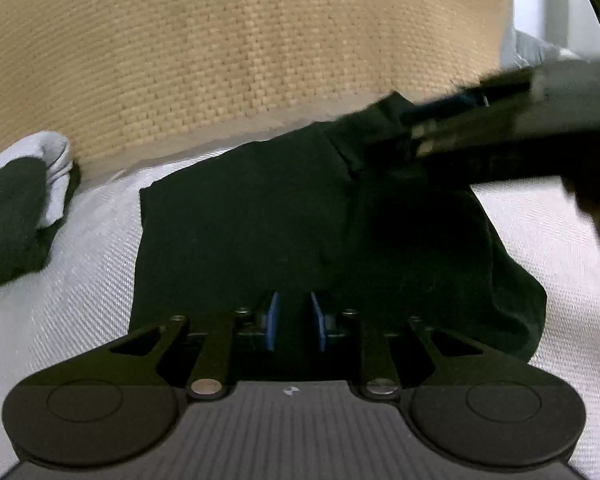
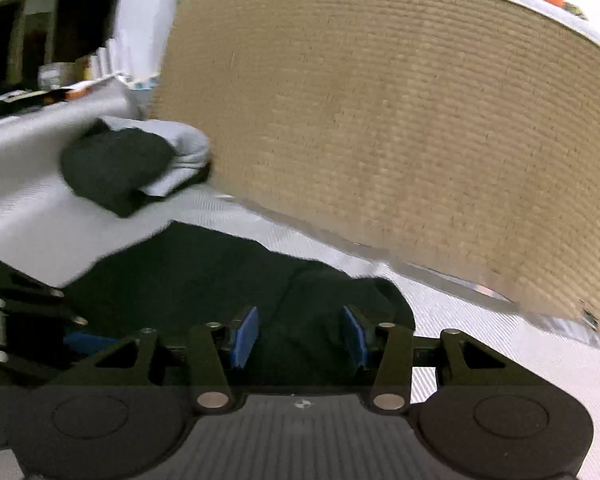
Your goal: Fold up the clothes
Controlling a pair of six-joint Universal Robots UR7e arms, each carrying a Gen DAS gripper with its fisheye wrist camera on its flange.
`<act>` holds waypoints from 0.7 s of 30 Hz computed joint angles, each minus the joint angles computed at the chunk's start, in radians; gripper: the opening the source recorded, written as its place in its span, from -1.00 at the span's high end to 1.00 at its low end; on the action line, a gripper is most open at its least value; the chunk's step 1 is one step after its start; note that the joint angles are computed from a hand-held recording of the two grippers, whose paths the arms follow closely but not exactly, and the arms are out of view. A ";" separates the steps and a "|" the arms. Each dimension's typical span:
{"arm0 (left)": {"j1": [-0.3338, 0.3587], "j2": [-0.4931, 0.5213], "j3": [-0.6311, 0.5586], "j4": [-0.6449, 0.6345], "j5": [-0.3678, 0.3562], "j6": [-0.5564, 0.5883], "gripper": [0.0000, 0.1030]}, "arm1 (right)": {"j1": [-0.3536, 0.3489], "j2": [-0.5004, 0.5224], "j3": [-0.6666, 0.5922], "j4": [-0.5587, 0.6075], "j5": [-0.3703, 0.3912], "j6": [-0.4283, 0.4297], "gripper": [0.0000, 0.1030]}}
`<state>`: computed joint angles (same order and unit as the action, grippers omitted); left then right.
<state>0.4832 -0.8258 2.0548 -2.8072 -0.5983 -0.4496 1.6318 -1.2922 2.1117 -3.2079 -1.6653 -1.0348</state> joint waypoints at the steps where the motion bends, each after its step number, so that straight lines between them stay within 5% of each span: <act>1: -0.007 0.003 0.011 -0.021 0.010 -0.013 0.62 | -0.004 0.018 0.007 -0.038 -0.009 -0.024 0.06; 15: -0.053 0.067 0.077 -0.217 0.091 -0.010 0.62 | -0.112 0.095 -0.026 -0.047 0.057 0.079 0.06; 21: -0.075 0.077 0.048 -0.115 0.154 -0.145 0.59 | -0.032 0.070 -0.046 -0.006 -0.060 0.144 0.07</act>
